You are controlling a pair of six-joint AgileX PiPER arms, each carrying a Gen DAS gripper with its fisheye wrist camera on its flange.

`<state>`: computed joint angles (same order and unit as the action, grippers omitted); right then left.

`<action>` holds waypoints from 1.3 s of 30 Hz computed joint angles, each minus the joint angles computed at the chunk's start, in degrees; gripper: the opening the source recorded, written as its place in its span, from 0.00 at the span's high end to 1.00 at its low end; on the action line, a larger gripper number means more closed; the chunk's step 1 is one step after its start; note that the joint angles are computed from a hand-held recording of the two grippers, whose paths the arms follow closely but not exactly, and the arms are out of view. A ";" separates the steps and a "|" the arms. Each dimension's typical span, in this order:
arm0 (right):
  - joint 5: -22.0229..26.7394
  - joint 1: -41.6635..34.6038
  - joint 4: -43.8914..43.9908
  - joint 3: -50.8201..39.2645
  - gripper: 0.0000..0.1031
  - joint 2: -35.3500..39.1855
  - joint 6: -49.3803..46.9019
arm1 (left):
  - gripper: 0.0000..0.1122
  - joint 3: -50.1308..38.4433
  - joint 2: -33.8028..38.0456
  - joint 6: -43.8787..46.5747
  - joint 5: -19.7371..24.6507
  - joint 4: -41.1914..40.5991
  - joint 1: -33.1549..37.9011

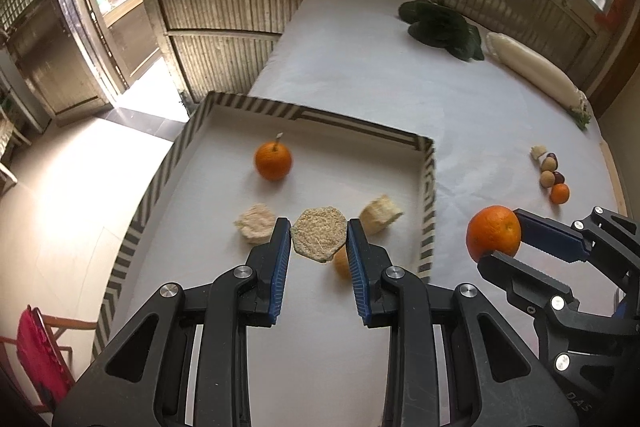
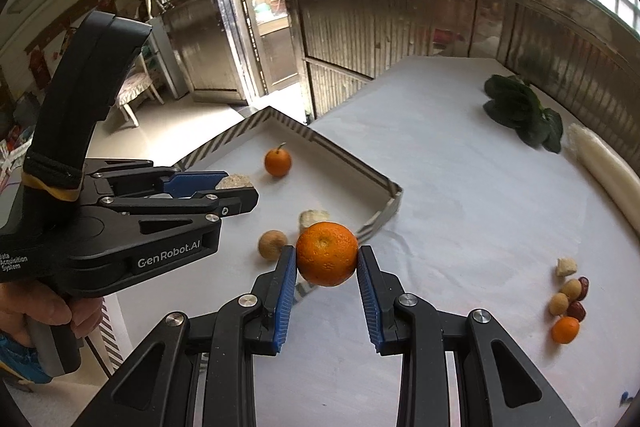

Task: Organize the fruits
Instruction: 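Carry the white chunk in the left tool over the tray while the right carries the orange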

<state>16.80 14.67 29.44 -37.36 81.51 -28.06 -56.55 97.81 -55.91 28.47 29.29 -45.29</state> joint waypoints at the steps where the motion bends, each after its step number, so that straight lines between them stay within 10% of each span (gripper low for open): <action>1: -0.06 0.43 0.70 -0.24 0.71 0.49 -0.53 | 0.76 0.49 -0.24 0.32 -0.20 -0.31 0.58; 23: 1.99 9.11 20.12 -5.42 0.71 14.37 -16.26 | 0.76 7.26 0.93 5.90 -4.88 -5.19 8.24; 39: -1.09 8.52 16.22 -8.42 0.71 19.43 -10.05 | 0.76 3.80 5.90 10.44 -7.01 -8.01 10.10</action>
<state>15.71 23.18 45.66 -45.78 100.94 -38.12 -52.75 103.71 -45.47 21.46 21.28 -35.19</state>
